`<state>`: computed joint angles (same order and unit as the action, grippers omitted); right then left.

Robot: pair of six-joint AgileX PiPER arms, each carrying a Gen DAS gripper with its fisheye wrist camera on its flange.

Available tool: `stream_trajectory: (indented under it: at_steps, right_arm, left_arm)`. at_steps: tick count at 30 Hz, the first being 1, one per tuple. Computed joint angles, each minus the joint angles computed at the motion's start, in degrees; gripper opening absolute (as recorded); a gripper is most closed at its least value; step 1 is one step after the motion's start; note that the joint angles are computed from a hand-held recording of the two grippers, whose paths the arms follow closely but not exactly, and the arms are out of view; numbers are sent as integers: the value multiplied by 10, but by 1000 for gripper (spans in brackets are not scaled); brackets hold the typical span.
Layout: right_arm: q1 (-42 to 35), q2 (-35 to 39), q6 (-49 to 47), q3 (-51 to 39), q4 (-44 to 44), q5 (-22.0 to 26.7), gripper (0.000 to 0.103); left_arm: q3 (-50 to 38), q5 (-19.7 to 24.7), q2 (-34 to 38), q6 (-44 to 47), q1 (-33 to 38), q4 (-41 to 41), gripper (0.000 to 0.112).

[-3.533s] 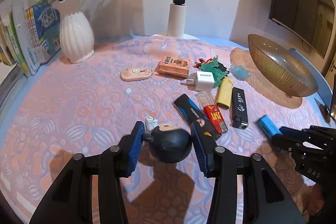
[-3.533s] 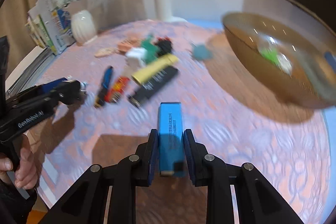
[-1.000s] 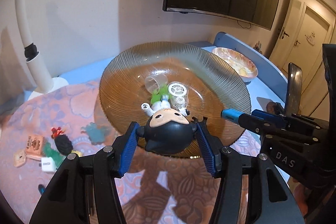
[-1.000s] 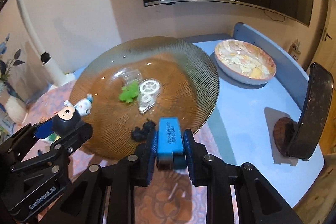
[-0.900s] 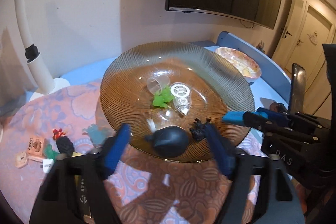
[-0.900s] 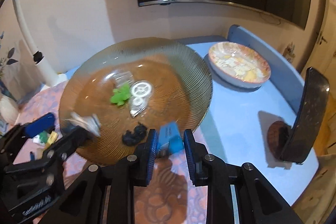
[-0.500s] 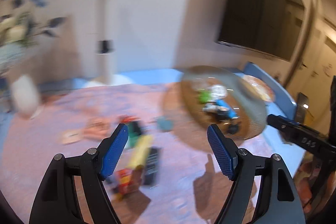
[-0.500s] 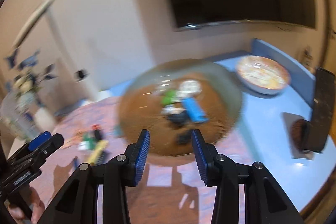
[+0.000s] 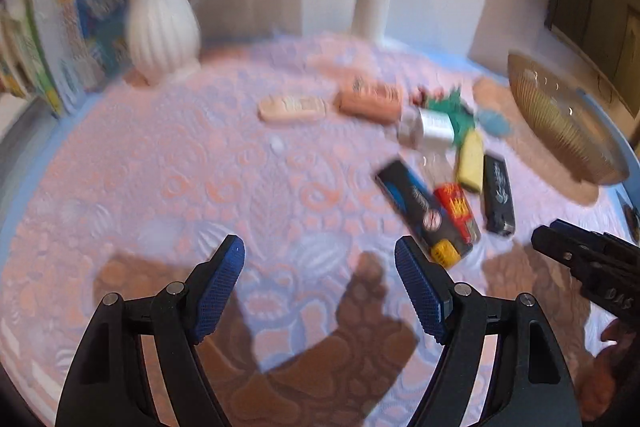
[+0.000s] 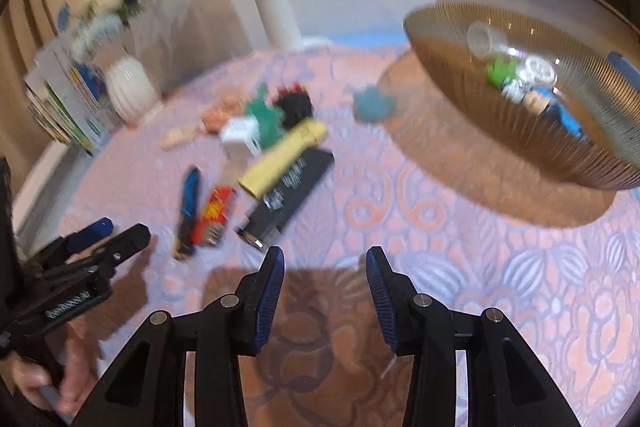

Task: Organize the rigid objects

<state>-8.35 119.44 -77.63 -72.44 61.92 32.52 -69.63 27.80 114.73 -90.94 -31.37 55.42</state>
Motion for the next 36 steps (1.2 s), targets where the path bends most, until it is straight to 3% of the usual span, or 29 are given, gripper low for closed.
stream_trajectory:
  at_steps: [4, 12, 27, 29, 30, 32, 33, 36]
  right_arm:
    - [2, -1, -18, 7, 18, -13, 41]
    - [14, -8, -38, 20, 22, -38, 46]
    - [30, -11, -45, 28, 16, -67, 52]
    - [30, -15, -19, 27, 2, -71, 51]
    - [30, -15, -8, 24, -4, -70, 51]
    - [21, -11, 35, 2, -20, -23, 51]
    - [20, -7, 60, -14, -27, 3, 51]
    - [39, -3, 92, -29, -44, 3, 51]
  left_arm:
    - [2, -17, 0, 16, 6, -6, 76]
    - [7, 6, -2, -22, -19, 32, 76]
    - [-5, 0, 2, 27, -13, -3, 76]
    - [-1, -19, -7, 25, -3, -18, 76]
    - [3, -40, -13, 24, 4, -26, 76]
    - [-2, -66, -21, 13, 12, -32, 76]
    - [-15, -59, -16, 25, 11, -43, 76]
    - [-95, -16, 31, 132, 16, -139, 71]
